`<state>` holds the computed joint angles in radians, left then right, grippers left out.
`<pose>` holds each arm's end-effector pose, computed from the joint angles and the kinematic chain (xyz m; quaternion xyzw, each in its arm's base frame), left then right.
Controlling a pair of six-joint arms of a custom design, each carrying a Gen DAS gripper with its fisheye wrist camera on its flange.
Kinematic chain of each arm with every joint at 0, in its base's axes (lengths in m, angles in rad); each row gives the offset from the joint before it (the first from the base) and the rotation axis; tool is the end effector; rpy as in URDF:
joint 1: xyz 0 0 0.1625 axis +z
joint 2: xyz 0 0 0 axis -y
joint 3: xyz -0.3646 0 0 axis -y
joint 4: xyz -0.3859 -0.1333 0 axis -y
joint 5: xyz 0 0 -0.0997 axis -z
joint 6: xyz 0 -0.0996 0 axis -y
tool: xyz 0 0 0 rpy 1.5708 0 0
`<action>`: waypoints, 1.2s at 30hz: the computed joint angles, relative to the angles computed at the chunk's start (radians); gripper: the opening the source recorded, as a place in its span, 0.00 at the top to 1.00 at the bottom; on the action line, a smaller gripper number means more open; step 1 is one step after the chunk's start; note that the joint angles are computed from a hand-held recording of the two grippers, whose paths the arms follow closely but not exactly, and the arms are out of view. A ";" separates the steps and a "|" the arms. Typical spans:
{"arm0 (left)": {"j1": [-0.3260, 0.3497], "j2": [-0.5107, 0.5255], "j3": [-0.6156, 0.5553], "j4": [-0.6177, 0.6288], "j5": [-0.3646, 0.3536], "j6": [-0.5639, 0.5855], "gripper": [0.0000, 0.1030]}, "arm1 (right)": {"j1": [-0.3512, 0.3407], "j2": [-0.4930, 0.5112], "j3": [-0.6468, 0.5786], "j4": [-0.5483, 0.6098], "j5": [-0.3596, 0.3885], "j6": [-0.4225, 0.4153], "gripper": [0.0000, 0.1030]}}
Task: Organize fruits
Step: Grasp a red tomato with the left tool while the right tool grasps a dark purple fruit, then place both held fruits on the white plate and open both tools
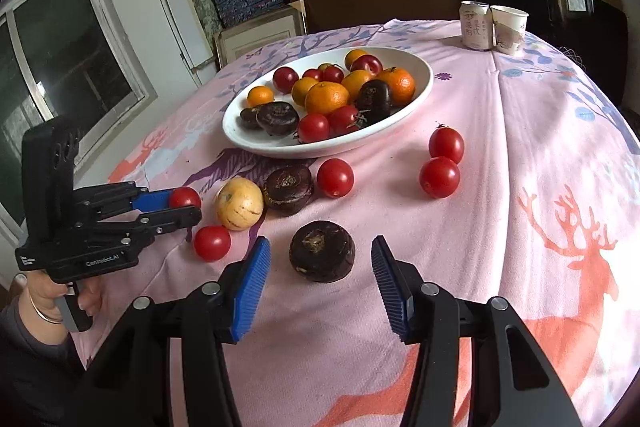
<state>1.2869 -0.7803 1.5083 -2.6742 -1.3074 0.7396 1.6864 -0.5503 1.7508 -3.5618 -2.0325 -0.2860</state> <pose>-0.0363 -0.6928 0.1093 0.4556 0.8612 -0.1511 0.1675 0.1557 -0.5698 0.0015 0.0929 -0.8979 0.3555 0.2423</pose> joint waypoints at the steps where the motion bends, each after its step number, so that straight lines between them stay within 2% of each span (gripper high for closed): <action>1: 0.001 -0.009 0.006 0.003 -0.005 -0.001 0.69 | 0.005 0.006 -0.014 0.023 -0.018 0.002 0.48; 9: 0.006 -0.051 0.036 0.002 -0.025 -0.008 0.69 | 0.038 0.067 -0.124 0.128 -0.143 -0.011 0.48; 13: 0.007 -0.053 0.039 0.003 -0.027 -0.008 0.69 | 0.038 0.077 -0.156 0.196 -0.176 0.013 0.48; 14: 0.007 -0.053 0.038 0.006 -0.028 -0.012 0.69 | 0.037 0.078 -0.160 0.207 -0.179 0.013 0.51; 15: 0.008 -0.053 0.037 0.008 -0.028 -0.015 0.69 | 0.038 0.080 -0.162 0.207 -0.180 0.012 0.60; 30: 0.010 -0.037 0.018 0.009 -0.032 -0.034 0.69 | 0.030 0.037 -0.093 0.094 -0.103 0.017 0.60; 36: -0.005 0.009 -0.075 0.014 -0.052 -0.058 0.69 | 0.045 0.010 -0.149 0.106 -0.065 -0.010 0.60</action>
<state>1.2814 -0.7709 1.4330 -2.6603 -1.3598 0.6813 1.7319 -0.5399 1.6017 -3.4558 -2.0978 -0.2965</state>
